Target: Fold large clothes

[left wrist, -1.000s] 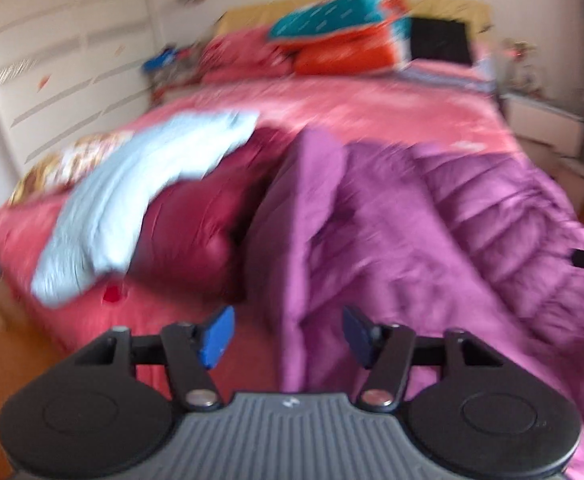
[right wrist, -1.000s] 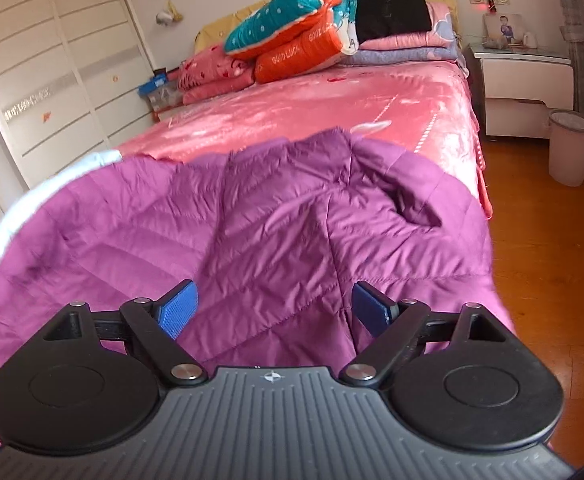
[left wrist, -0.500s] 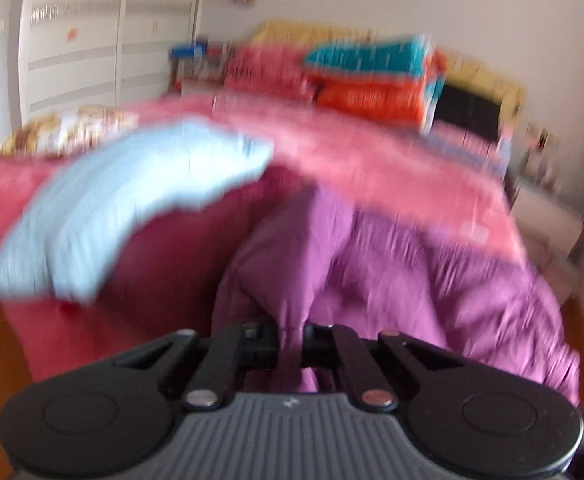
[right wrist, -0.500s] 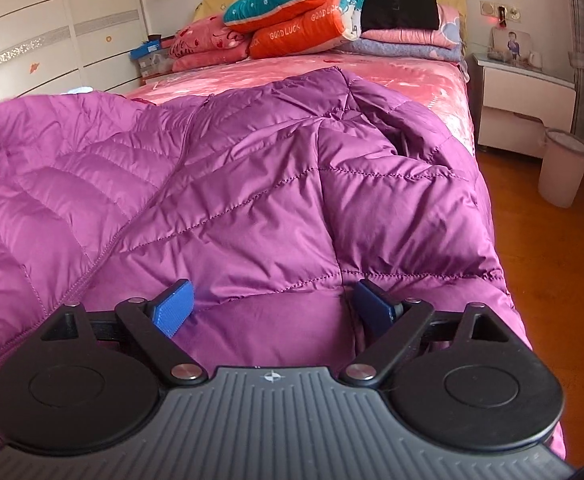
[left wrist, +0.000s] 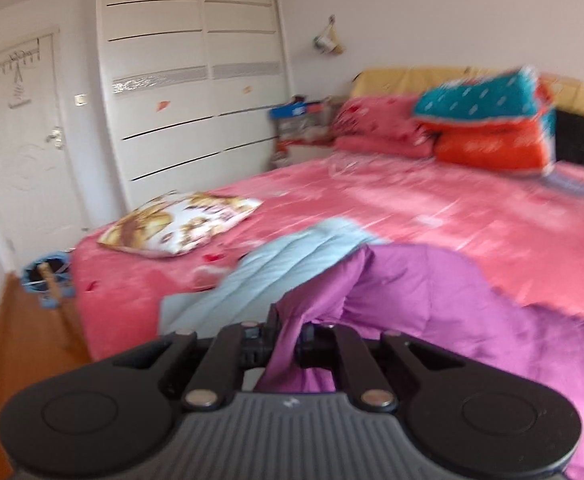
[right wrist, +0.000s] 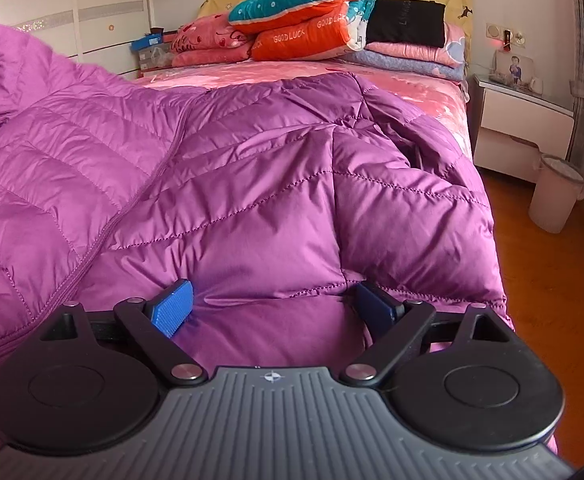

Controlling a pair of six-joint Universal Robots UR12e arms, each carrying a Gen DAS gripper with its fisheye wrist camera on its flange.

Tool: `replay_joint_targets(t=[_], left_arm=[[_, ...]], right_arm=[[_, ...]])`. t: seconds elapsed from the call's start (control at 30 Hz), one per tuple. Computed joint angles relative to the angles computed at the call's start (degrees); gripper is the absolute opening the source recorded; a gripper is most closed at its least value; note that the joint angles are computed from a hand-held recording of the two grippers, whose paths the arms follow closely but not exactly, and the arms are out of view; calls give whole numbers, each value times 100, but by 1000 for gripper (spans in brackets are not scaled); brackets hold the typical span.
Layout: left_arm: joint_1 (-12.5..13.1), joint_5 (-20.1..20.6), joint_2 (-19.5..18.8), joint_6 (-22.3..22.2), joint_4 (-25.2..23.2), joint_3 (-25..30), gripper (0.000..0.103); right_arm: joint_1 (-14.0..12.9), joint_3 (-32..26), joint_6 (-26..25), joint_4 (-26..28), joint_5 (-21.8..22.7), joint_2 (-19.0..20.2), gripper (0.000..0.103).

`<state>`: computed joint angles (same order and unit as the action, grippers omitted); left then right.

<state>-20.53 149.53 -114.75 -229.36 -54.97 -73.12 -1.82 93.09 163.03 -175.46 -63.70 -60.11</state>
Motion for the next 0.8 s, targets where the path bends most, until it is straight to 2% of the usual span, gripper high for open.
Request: replay_joint_targets(t=[0.13, 0.2, 0.3, 0.33, 0.4, 0.57, 0.63, 0.7, 0.8], left_arm=[[112, 59, -17, -407, -1095, 44, 15], [129, 79, 8, -497, -1374, 19, 30], [132, 35, 174, -591, -1433, -152, 49], [128, -36, 261, -521, -1334, -247, 51], [89, -31, 377, -563, -1448, -318, 69], [-92, 5, 647, -412, -1456, -531, 73], [-215, 138, 676, -281, -1585, -524, 73], [-308, 271, 692, -128, -1728, -518, 78], [-323, 280, 700, -73, -2105, -440, 80]], right_arm=[[39, -76, -95, 39, -102, 40, 103], [72, -122, -154, 74, -173, 63, 103], [71, -187, -198, 145, -166, 101, 103], [68, -193, -197, 160, -151, 105, 103], [69, -211, -196, 194, -130, 115, 103], [44, -235, -197, 259, -57, 123, 103], [30, -246, -200, 284, -25, 127, 103], [21, -232, -190, 281, 3, 122, 103], [-5, -226, -158, 291, 78, 122, 103]])
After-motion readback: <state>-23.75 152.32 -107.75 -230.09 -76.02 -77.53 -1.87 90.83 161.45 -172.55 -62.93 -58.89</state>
